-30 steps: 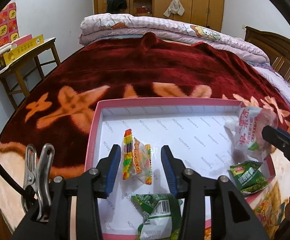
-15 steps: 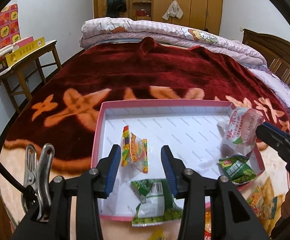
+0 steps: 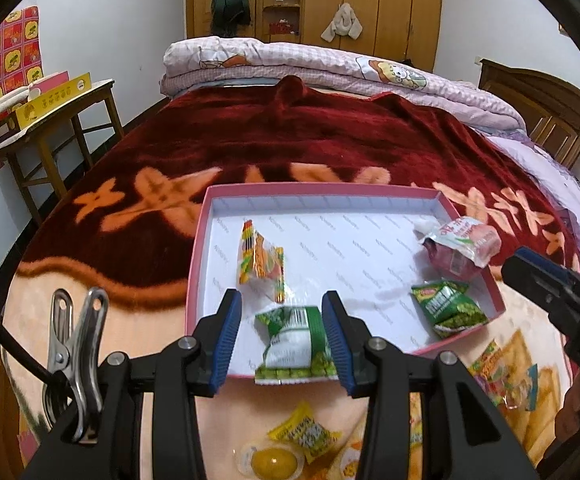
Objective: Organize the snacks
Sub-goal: 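Move both grippers back over the remaining snack pile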
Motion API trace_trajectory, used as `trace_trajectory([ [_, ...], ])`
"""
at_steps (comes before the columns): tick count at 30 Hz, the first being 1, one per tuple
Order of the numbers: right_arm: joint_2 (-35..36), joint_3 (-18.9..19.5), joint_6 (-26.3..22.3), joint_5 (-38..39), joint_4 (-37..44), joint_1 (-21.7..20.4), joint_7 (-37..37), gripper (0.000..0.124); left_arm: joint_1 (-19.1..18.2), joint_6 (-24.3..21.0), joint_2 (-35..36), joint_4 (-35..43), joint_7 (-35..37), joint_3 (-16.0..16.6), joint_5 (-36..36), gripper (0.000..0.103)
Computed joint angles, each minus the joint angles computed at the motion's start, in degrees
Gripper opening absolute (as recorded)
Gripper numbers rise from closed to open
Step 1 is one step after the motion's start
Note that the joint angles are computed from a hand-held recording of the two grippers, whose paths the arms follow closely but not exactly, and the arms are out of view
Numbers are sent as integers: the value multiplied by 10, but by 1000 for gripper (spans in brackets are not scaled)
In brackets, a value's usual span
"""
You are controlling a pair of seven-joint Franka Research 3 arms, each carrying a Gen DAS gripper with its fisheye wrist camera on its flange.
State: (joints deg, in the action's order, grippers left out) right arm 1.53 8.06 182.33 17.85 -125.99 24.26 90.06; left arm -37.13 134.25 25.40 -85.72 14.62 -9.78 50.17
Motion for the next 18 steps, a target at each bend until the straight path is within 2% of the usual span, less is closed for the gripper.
trace_trajectory([
  [5,-16,6,-1,34,-19,4,-25,44,-1,0,-13,-19,-13,-4,0,44],
  [9,-27,7,-7,95,-33,16,-68,44,-1,3,-23,-35,-19,-9,1,44],
  [14,-38,7,-9,87,-52,18,-54,44,-1,5,-35,-52,-29,-16,5,44],
  [18,-49,0,-15,120,-62,30,-77,44,-1,5,-44,-65,-37,-21,7,44],
])
